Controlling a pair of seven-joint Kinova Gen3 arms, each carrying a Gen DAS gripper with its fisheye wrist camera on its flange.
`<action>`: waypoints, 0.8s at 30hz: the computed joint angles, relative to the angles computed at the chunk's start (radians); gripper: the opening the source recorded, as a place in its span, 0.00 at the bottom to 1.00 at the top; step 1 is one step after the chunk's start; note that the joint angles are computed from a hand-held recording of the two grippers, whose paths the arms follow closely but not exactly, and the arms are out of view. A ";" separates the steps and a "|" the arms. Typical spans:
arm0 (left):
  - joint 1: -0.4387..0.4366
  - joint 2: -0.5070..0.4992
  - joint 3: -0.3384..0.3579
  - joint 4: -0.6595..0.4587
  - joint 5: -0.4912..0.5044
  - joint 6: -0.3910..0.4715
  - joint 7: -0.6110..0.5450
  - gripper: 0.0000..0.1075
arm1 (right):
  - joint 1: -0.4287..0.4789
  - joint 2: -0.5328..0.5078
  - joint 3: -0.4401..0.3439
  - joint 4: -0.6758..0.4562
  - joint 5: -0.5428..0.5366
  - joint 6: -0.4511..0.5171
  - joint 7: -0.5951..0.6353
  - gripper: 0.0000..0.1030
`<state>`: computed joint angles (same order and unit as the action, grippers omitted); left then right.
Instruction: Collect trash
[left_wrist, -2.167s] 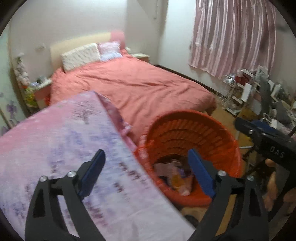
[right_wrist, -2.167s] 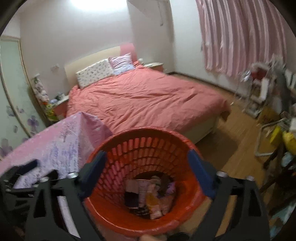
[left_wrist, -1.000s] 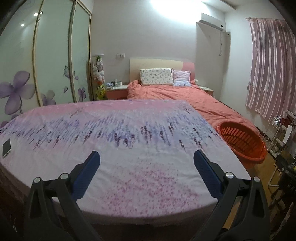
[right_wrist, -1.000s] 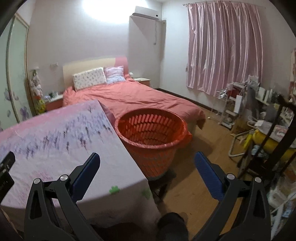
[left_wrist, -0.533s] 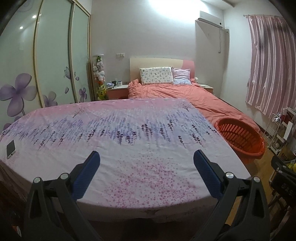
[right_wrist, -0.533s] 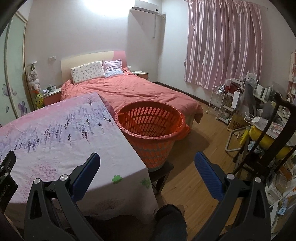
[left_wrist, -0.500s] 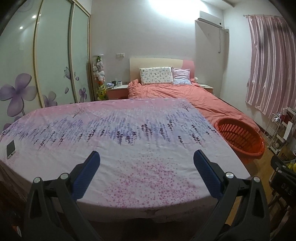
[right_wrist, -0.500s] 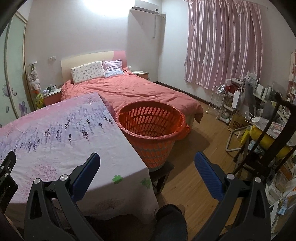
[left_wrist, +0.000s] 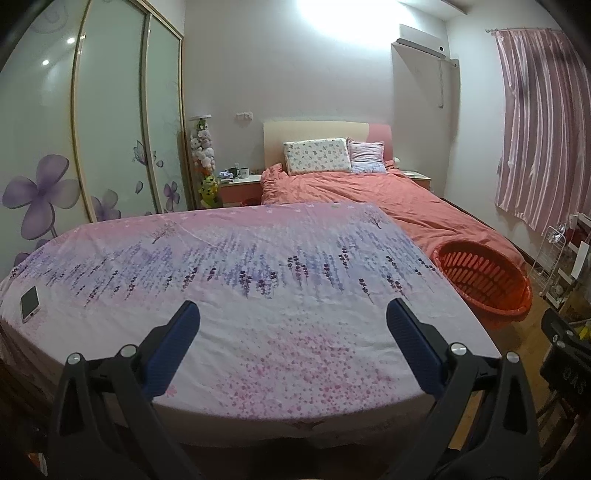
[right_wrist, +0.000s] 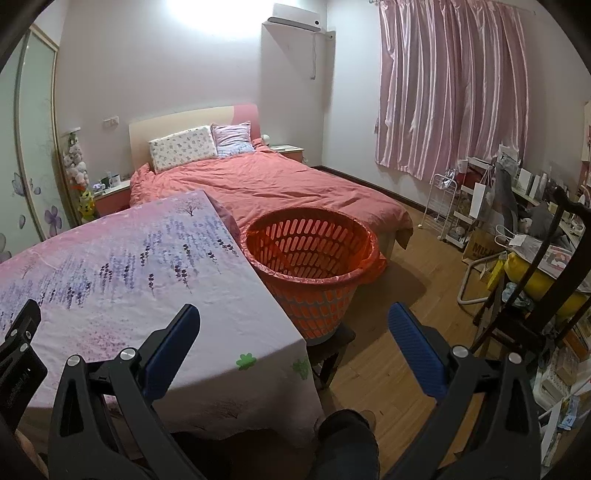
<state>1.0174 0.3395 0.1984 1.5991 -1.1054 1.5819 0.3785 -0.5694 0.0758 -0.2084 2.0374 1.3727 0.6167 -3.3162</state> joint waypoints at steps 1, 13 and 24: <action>0.002 0.003 -0.001 -0.005 -0.001 0.008 -0.003 0.92 | 0.000 0.000 0.000 0.000 0.000 0.000 0.001 0.98; 0.002 0.007 -0.007 -0.021 -0.007 0.028 -0.015 0.92 | 0.001 0.001 0.001 -0.012 -0.016 -0.006 0.020 0.98; -0.005 0.000 -0.005 -0.014 -0.004 0.028 -0.008 0.92 | -0.003 0.010 0.009 -0.037 -0.040 -0.009 0.052 0.98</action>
